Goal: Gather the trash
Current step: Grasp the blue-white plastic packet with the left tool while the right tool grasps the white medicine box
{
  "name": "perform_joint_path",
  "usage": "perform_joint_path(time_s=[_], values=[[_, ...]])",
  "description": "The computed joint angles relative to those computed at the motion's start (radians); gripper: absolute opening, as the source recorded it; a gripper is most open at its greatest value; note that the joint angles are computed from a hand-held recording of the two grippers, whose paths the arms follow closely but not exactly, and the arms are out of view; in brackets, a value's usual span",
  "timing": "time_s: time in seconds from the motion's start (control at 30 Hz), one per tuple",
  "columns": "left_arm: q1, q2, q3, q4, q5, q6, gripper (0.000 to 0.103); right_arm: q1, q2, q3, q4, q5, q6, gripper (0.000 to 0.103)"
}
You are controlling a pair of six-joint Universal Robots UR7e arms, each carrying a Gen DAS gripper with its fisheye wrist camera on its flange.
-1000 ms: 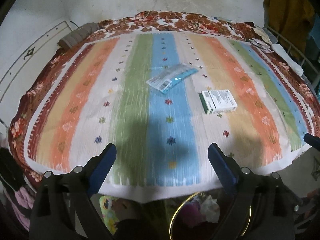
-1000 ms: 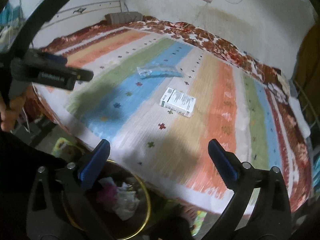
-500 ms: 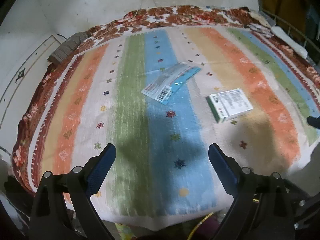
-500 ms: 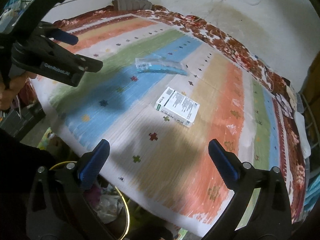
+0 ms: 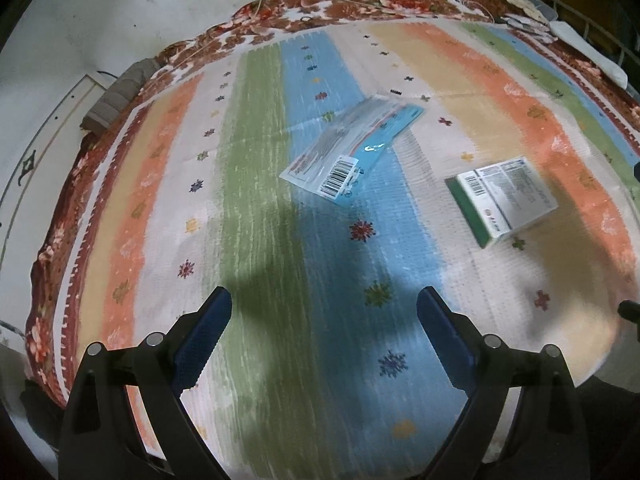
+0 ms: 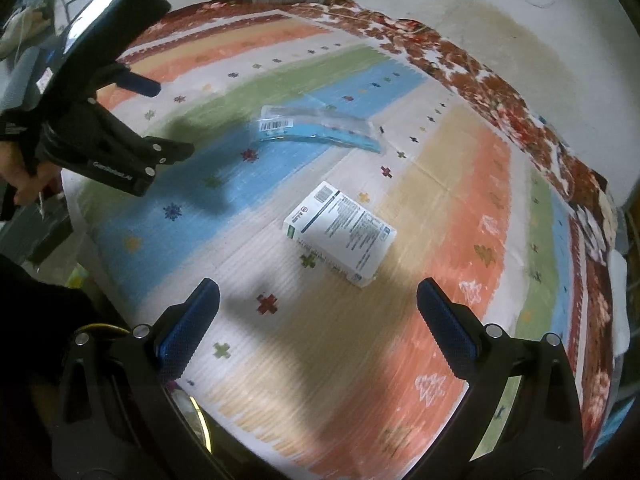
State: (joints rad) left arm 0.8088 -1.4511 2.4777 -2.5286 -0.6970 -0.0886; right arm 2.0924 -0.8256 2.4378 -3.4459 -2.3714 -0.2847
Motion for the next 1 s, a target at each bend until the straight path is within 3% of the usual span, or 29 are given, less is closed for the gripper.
perform_joint_path(time_s=[0.1,0.4,0.83,1.0], values=[[0.026,0.052,-0.012,-0.056,0.006,0.046,0.092,-0.041,-0.012,-0.009,0.021,0.055,-0.034,0.094],[0.091,0.163,-0.061,-0.166,0.003,0.129,0.092,-0.111,0.008,-0.071,0.112,0.087,-0.168,0.094],[0.154,0.330,-0.125,-0.320,0.009,0.269,0.092,-0.187,0.044,-0.166,0.251,0.088,-0.295,0.094],[0.161,0.410,-0.132,-0.483,0.047,0.333,0.092,-0.201,0.069,-0.211,0.307,0.071,-0.351,0.094]])
